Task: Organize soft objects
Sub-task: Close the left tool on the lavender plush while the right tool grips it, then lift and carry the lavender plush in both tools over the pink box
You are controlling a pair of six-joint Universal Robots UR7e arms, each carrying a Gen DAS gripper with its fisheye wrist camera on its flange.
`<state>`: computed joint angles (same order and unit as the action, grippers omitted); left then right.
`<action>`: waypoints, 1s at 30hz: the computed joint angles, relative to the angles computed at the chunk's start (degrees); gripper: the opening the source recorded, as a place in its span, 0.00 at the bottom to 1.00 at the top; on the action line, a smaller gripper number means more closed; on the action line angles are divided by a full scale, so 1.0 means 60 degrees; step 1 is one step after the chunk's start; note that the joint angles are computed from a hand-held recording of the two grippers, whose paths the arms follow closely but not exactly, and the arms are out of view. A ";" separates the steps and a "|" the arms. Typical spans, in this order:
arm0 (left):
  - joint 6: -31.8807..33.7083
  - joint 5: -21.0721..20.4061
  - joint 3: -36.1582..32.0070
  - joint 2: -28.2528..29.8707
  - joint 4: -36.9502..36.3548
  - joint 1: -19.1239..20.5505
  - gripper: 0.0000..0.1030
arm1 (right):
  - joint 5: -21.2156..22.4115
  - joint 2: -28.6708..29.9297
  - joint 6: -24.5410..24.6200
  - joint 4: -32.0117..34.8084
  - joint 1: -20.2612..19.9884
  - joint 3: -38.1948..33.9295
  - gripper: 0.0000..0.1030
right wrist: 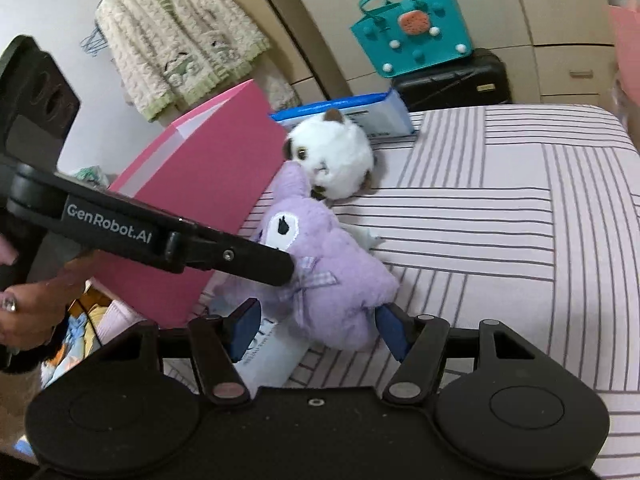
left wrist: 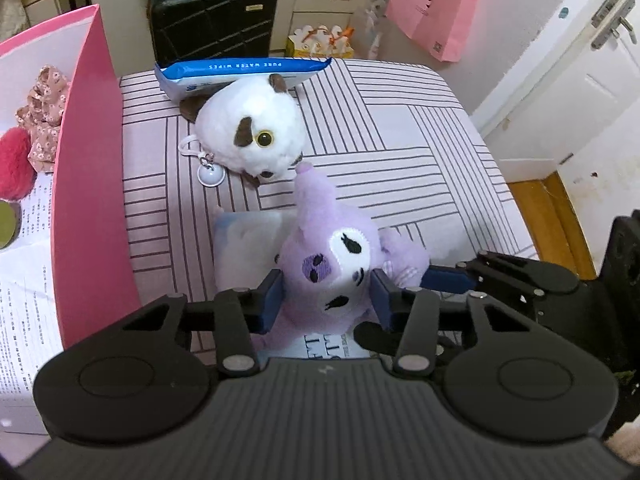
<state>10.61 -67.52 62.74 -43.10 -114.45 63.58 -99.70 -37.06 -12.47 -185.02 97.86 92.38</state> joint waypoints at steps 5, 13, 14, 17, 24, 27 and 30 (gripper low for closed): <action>-0.0005 0.0129 0.0431 -0.0140 -0.0583 -0.0022 0.44 | 0.0026 -0.0048 0.0157 -0.0476 -0.0082 0.0207 0.41; 0.0492 0.0186 0.1398 -0.0592 -0.1613 -0.0126 0.41 | -0.0447 0.0078 0.0006 -0.0395 0.0097 0.0045 0.40; 0.0512 0.0164 0.1460 -0.0632 -0.1649 -0.0134 0.41 | -0.0509 0.0065 -0.0020 -0.0401 0.0128 0.0059 0.40; 0.0739 -0.0002 0.1660 -0.0816 -0.1744 -0.0136 0.41 | -0.0753 0.0002 -0.0214 -0.0517 0.0268 0.0163 0.40; 0.1013 -0.0715 0.2374 -0.1527 -0.2254 -0.0121 0.39 | -0.0782 -0.0472 -0.0436 -0.0414 0.0462 0.0601 0.40; 0.1045 -0.1087 0.2580 -0.1866 -0.2207 -0.0095 0.38 | -0.0579 -0.0832 -0.0359 0.0025 0.0521 0.0801 0.40; 0.1086 -0.1414 0.2731 -0.2191 -0.2047 -0.0076 0.37 | -0.0440 -0.1114 -0.0343 0.0462 0.0623 0.0917 0.40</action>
